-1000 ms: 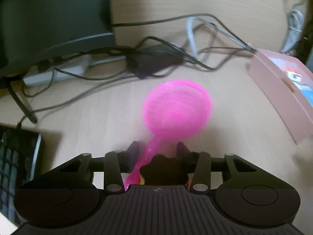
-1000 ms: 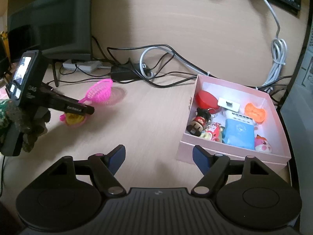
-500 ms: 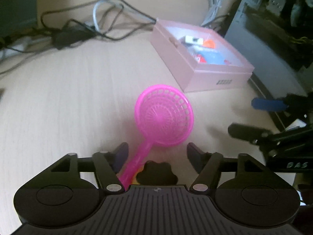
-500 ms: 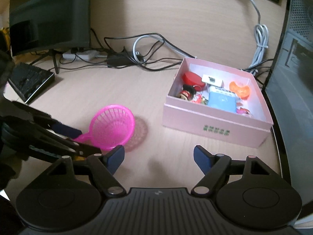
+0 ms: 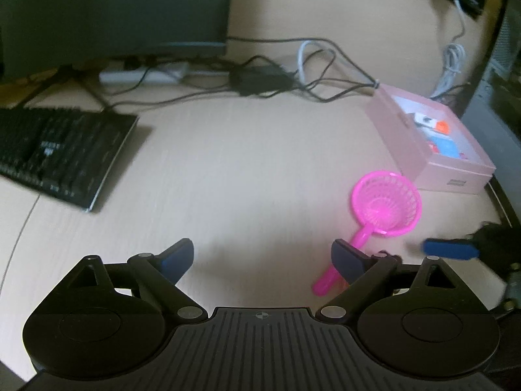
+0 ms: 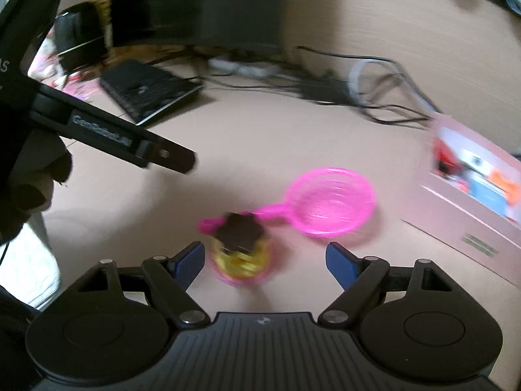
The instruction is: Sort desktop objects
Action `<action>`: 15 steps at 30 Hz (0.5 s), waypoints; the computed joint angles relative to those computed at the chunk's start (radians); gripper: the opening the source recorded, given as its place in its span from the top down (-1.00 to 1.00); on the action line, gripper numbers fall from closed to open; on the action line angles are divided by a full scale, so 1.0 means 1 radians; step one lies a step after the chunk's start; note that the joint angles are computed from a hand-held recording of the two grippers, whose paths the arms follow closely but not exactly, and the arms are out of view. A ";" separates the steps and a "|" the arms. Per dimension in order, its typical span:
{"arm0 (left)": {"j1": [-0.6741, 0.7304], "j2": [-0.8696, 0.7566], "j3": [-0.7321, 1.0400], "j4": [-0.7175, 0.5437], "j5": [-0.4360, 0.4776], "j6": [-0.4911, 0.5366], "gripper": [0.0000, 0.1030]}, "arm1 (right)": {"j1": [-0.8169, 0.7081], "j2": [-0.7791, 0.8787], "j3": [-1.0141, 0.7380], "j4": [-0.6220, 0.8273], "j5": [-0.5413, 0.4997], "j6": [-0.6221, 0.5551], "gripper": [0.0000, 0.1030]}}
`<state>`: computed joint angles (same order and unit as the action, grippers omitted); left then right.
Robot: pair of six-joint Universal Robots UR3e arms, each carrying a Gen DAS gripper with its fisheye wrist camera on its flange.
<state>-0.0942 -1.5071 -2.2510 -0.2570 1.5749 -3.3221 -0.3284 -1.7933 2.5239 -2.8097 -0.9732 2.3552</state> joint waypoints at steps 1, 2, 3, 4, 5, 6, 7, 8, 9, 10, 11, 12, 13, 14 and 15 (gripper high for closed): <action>-0.003 -0.006 0.001 0.001 0.000 -0.006 -0.85 | 0.046 0.064 -0.020 -0.057 -0.028 0.033 -0.43; -0.001 -0.005 0.000 0.001 -0.003 -0.006 -0.85 | 0.081 0.113 -0.039 -0.094 -0.053 0.055 -0.35; -0.004 -0.011 0.003 0.004 -0.005 -0.008 -0.85 | 0.101 0.142 -0.053 -0.108 -0.071 0.066 -0.12; -0.003 -0.010 0.002 0.008 -0.012 -0.006 -0.85 | 0.111 0.153 -0.059 -0.112 -0.088 0.076 0.12; -0.009 -0.016 0.005 0.013 -0.015 -0.007 -0.86 | 0.107 0.152 -0.059 -0.105 -0.091 0.081 0.15; -0.012 -0.021 0.010 0.015 -0.021 -0.003 -0.86 | 0.089 0.130 -0.053 -0.078 -0.084 0.080 0.15; -0.020 -0.030 0.010 0.023 -0.021 -0.001 -0.87 | 0.057 0.087 -0.036 -0.040 -0.069 0.060 0.15; -0.025 -0.038 0.016 0.024 -0.022 0.003 -0.87 | 0.028 0.047 -0.017 -0.012 -0.060 0.043 0.15; -0.031 -0.051 0.025 0.024 -0.023 0.006 -0.87 | -0.008 0.000 -0.001 0.029 -0.051 0.020 0.15; -0.036 -0.067 0.035 0.025 -0.028 0.010 -0.87 | -0.054 -0.064 0.021 0.084 -0.042 -0.012 0.15; -0.043 -0.085 0.046 0.027 -0.032 0.011 -0.87 | -0.109 -0.129 0.038 0.150 -0.032 -0.052 0.15; -0.051 -0.106 0.060 0.030 -0.042 0.015 -0.88 | -0.174 -0.197 0.051 0.230 -0.019 -0.098 0.15; -0.061 -0.128 0.074 0.038 -0.052 0.019 -0.88 | -0.244 -0.269 0.067 0.306 -0.010 -0.142 0.15; -0.075 -0.151 0.090 0.046 -0.060 0.023 -0.88 | -0.293 -0.303 0.078 0.332 -0.012 -0.163 0.15; -0.091 -0.176 0.109 0.055 -0.071 0.031 -0.88 | -0.340 -0.328 0.088 0.347 -0.016 -0.179 0.15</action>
<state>-0.1849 -1.6830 -2.1421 -0.2022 1.5035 -3.2915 -0.6681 -2.1218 2.6121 -2.4623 -0.9890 2.1759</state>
